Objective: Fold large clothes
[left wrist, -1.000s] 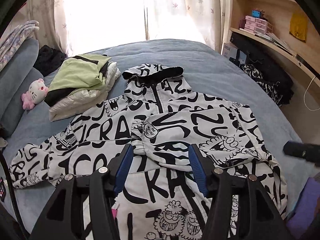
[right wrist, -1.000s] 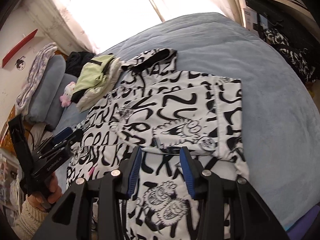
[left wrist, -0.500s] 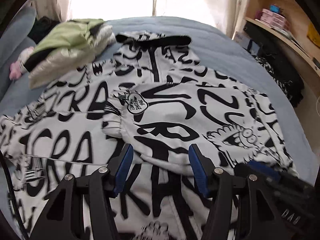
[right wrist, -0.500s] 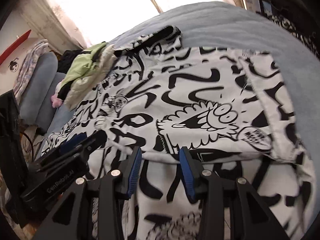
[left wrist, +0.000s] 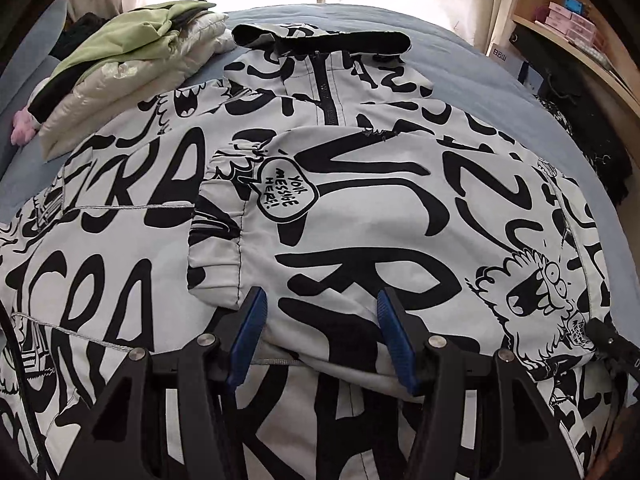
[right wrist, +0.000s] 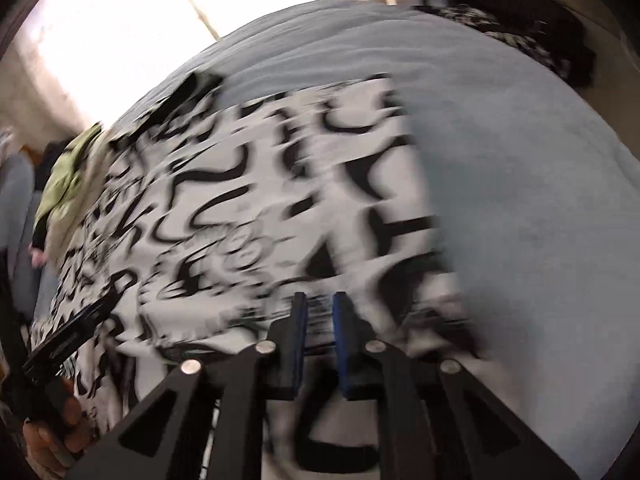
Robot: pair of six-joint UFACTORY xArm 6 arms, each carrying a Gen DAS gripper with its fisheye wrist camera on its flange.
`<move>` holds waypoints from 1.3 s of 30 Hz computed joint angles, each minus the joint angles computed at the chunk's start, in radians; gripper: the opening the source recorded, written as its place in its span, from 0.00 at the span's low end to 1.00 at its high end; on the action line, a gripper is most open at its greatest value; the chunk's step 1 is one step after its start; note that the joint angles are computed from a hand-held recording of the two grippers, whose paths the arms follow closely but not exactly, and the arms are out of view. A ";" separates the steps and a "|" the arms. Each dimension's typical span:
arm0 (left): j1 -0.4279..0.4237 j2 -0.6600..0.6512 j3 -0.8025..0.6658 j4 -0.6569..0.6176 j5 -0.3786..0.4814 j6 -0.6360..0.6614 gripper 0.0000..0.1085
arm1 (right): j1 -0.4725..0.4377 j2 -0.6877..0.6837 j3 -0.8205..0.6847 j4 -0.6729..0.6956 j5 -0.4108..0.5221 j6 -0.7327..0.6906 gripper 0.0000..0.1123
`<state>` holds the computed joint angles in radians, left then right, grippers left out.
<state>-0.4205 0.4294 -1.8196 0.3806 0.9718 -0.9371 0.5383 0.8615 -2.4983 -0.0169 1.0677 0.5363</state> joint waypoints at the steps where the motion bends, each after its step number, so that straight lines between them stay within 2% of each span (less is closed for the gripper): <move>1: 0.000 0.002 -0.002 -0.002 -0.001 0.002 0.51 | -0.009 -0.038 0.066 0.012 -0.028 -0.001 0.00; 3: -0.002 0.006 -0.007 0.004 0.006 0.003 0.51 | -0.018 -0.080 0.140 0.042 -0.066 -0.010 0.00; 11: -0.005 -0.012 -0.010 -0.001 0.024 -0.004 0.51 | -0.009 -0.084 0.110 0.065 -0.021 0.008 0.05; 19: -0.032 -0.077 0.025 0.018 0.026 -0.019 0.51 | 0.017 -0.168 0.209 0.053 -0.055 0.018 0.24; 31: -0.090 -0.229 0.118 0.074 0.068 -0.061 0.51 | 0.073 -0.239 0.250 0.019 -0.088 -0.005 0.25; 39: -0.136 -0.375 0.236 0.122 0.109 -0.114 0.52 | 0.122 -0.315 0.326 0.002 -0.119 -0.017 0.25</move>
<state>-0.5562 0.0541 -1.5835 0.5025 1.0810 -1.0515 0.6606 0.5469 -2.1724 -0.0145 0.9488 0.5197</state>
